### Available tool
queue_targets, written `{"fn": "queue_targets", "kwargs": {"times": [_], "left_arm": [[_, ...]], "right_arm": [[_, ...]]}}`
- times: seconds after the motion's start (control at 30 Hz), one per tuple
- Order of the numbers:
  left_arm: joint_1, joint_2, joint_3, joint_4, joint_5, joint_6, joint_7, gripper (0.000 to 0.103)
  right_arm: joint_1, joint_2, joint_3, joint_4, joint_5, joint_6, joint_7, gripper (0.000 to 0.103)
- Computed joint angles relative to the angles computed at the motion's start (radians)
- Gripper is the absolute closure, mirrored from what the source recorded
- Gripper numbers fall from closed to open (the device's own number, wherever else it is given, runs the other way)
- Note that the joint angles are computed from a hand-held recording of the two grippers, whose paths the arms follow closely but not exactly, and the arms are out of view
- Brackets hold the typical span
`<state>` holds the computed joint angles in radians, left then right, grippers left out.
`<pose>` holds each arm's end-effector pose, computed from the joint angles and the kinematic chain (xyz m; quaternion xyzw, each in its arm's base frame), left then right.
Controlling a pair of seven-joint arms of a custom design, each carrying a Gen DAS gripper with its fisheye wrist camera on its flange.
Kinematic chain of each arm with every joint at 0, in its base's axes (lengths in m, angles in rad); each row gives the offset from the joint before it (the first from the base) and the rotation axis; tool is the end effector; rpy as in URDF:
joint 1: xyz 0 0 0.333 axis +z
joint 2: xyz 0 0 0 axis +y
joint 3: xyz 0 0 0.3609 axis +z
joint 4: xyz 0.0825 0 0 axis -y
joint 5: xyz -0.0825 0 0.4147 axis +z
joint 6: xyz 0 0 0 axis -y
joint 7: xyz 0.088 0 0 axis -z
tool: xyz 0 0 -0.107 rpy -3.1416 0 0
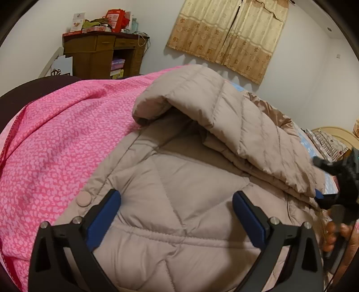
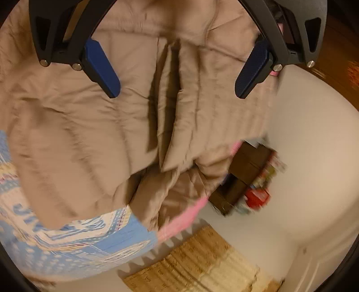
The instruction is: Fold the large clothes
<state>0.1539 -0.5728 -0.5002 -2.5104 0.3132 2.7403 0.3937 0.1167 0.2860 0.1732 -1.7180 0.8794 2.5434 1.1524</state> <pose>0.4054 -0.1916 0.5600 -0.7960 0.4443 -0.3278 0.2483 0.6963 0.1836 0.5083 -0.6651 0.6179 0.0500 0.4163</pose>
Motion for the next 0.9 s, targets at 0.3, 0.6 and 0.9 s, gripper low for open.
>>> {"fn": "queue_targets", "kwargs": {"times": [0.3,0.6,0.9], "left_arm": [[-0.001,0.001,0.004,-0.006,-0.004,0.019,-0.002,0.001],[0.003,0.000,0.001,-0.007,-0.010,0.019,0.005,0.001],[-0.030,0.041,0.011,0.067,-0.002,-0.131,0.068,0.001]], "right_arm": [[0.085,-0.034,-0.005,0.013,-0.394,0.077,0.067,0.094],[0.054,-0.150,-0.056,0.001,-0.348,0.021,-0.035,0.094],[0.008,-0.054,-0.049,-0.101,-0.393,0.079,-0.013,0.091]]}}
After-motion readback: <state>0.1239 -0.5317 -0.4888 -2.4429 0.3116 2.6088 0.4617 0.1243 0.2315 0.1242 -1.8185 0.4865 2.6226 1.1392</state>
